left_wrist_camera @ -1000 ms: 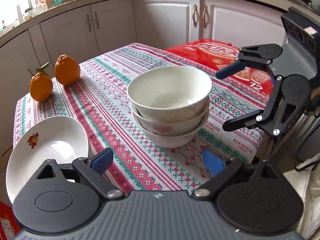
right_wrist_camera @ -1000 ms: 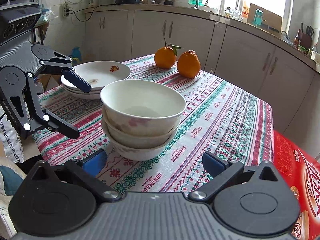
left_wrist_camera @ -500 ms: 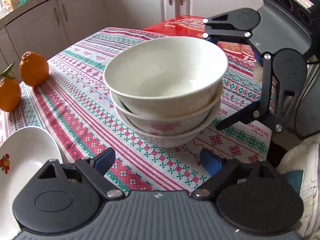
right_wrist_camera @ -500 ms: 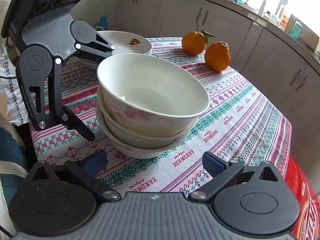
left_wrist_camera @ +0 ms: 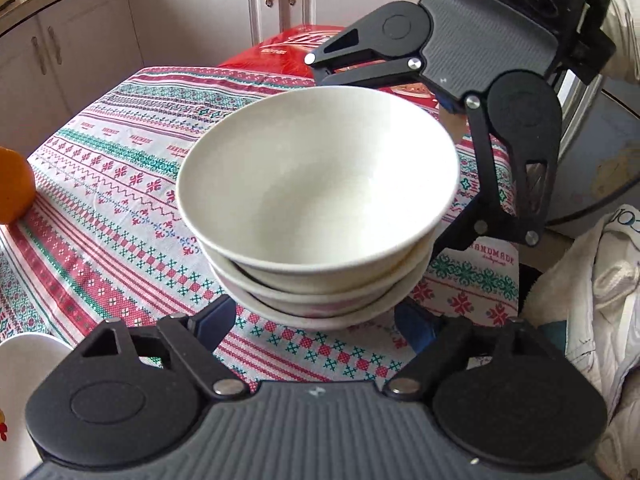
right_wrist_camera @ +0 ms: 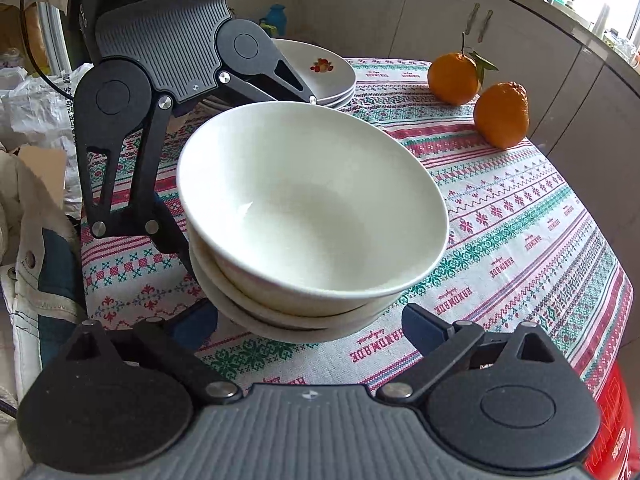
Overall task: Organize plates and bowls
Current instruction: 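Carry the bowl stack with both grippers and lower it onto the flower plate stack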
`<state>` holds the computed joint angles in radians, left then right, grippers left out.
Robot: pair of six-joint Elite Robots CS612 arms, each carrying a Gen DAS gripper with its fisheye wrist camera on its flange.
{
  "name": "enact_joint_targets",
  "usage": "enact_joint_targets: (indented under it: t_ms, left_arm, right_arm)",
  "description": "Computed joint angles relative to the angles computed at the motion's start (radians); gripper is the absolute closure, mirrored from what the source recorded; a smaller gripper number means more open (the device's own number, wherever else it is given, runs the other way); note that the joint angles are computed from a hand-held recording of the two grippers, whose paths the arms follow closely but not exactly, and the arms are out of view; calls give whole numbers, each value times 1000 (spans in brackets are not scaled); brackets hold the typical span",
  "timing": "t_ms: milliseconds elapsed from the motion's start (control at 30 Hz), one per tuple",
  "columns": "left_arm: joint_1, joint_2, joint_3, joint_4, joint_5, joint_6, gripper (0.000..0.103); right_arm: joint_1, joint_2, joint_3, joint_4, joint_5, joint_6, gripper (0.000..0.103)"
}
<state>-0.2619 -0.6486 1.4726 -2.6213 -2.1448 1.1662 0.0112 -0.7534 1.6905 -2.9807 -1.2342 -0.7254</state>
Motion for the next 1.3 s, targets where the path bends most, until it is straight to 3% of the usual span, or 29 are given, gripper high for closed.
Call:
enact_joint_targets:
  t_ms: [233, 333, 567, 1000, 1300]
  left_arm:
    - [0, 3, -35, 86, -3, 57, 18]
    - [0, 8, -53, 123, -3, 70, 26]
    - [0, 14, -77, 167, -2, 89, 26]
    - [-3, -1, -47, 118, 14, 80, 26]
    - [19, -26, -16, 53, -19, 58, 26]
  right_arm:
    - [-4, -4, -21, 81, 42, -40, 7]
    - [-4, -4, -25, 90, 45, -43, 8]
    - [-8, -2, -34, 107, 56, -34, 13]
    - [-4, -8, -25, 92, 51, -10, 14]
    - [14, -30, -29, 84, 36, -24, 14]
